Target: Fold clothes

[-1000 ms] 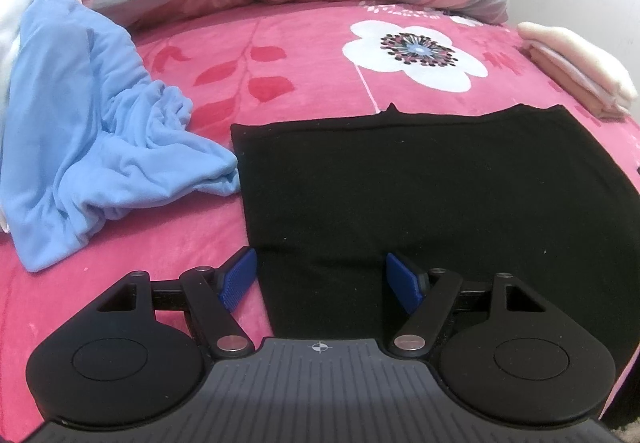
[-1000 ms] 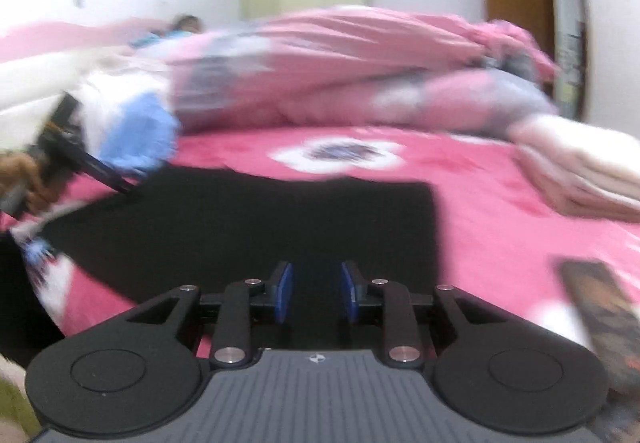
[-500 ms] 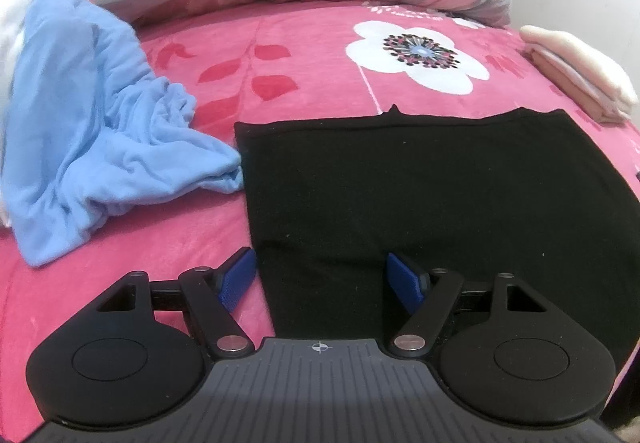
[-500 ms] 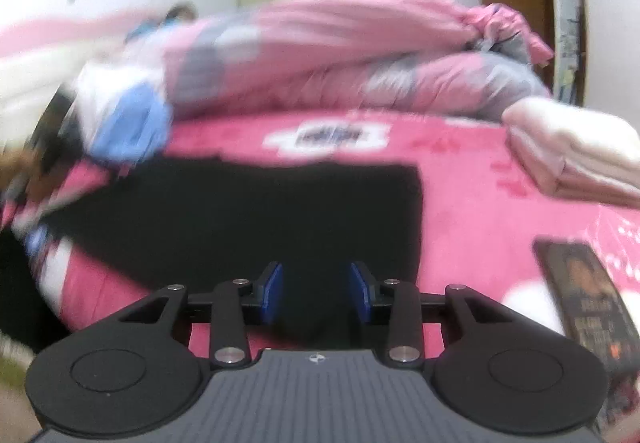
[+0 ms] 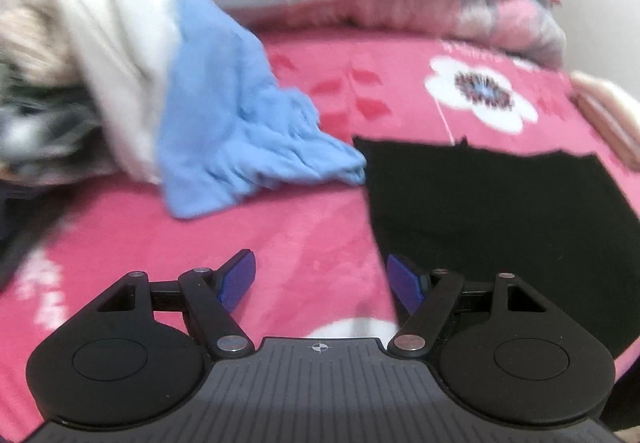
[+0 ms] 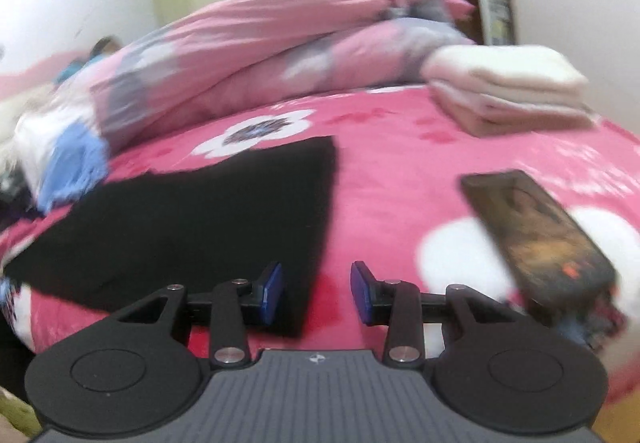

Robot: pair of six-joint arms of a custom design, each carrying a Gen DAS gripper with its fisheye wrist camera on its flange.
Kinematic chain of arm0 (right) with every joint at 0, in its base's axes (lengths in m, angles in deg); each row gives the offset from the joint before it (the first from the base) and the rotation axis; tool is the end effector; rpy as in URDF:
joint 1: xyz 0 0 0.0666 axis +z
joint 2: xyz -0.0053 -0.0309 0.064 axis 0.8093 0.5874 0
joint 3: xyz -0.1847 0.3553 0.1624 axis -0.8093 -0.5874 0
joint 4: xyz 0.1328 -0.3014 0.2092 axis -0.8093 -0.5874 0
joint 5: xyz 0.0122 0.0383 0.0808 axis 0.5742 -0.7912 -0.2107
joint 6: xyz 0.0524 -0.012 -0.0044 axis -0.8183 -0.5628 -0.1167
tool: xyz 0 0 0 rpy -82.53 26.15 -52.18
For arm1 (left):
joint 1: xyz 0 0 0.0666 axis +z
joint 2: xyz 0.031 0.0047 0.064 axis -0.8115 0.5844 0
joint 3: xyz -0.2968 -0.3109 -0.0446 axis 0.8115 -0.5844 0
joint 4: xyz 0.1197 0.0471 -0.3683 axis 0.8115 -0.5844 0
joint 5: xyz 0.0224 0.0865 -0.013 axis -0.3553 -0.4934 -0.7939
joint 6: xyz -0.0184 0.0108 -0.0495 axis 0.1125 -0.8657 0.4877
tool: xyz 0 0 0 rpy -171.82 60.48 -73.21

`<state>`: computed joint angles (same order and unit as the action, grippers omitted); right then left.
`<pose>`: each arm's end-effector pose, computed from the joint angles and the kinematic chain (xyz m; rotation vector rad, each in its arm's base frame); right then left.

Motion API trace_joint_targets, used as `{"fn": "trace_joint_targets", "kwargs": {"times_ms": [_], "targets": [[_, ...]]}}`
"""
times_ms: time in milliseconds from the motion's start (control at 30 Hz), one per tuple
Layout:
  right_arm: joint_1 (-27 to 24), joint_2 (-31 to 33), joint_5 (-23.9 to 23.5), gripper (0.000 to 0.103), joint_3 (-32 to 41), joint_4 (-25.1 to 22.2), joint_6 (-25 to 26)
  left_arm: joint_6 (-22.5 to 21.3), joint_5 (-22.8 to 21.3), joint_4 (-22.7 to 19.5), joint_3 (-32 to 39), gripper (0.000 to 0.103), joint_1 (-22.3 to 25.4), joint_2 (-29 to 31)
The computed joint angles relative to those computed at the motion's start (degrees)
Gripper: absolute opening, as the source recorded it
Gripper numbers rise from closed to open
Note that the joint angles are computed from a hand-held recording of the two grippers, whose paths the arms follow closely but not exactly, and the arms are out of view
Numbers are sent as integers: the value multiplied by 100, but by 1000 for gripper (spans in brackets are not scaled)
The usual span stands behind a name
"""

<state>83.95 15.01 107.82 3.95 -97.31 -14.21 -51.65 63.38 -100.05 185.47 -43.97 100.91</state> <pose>0.1194 0.0511 0.4794 0.2260 2.0429 0.1770 0.4942 0.0728 0.5453 0.4410 2.3464 -0.3172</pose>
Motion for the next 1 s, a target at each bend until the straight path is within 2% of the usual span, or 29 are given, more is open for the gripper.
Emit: {"fn": "trace_joint_targets", "kwargs": {"times_ms": [67,167,300,333,400,433,467,600,700,833,1000], "targets": [[128,-22,37,41,8,164,-154,-38,269,-61,-29,84,112,-188],[207,288,-239,43,24,717,70,-106,690,-135,-252,98,103,-484],[551,835,-488,47,127,1203,371,-250,870,-30,-790,100,-241,-897],[674,970,-467,49,176,1248,418,-213,851,40,-934,100,-372,-972],[890,1182,-297,62,272,1259,517,-99,703,274,-1219,100,-642,-1107],[1004,1287,-159,71,325,1234,576,-9,610,422,-1358,100,-774,-1166],[1096,1369,-25,73,371,1197,615,116,508,574,-1489,100,-912,-1209],[1351,1617,426,76,518,839,826,373,-36,1063,-1876,100,-1308,-1320],[1521,1723,799,78,560,537,831,456,-340,1212,-2024,102,-1463,-1349],[1633,1766,1063,92,518,387,726,553,-653,1343,-2200,103,-1582,-1384],[1837,1795,1312,94,496,-102,554,461,-927,1503,-2379,103,-1698,-1498]]}}
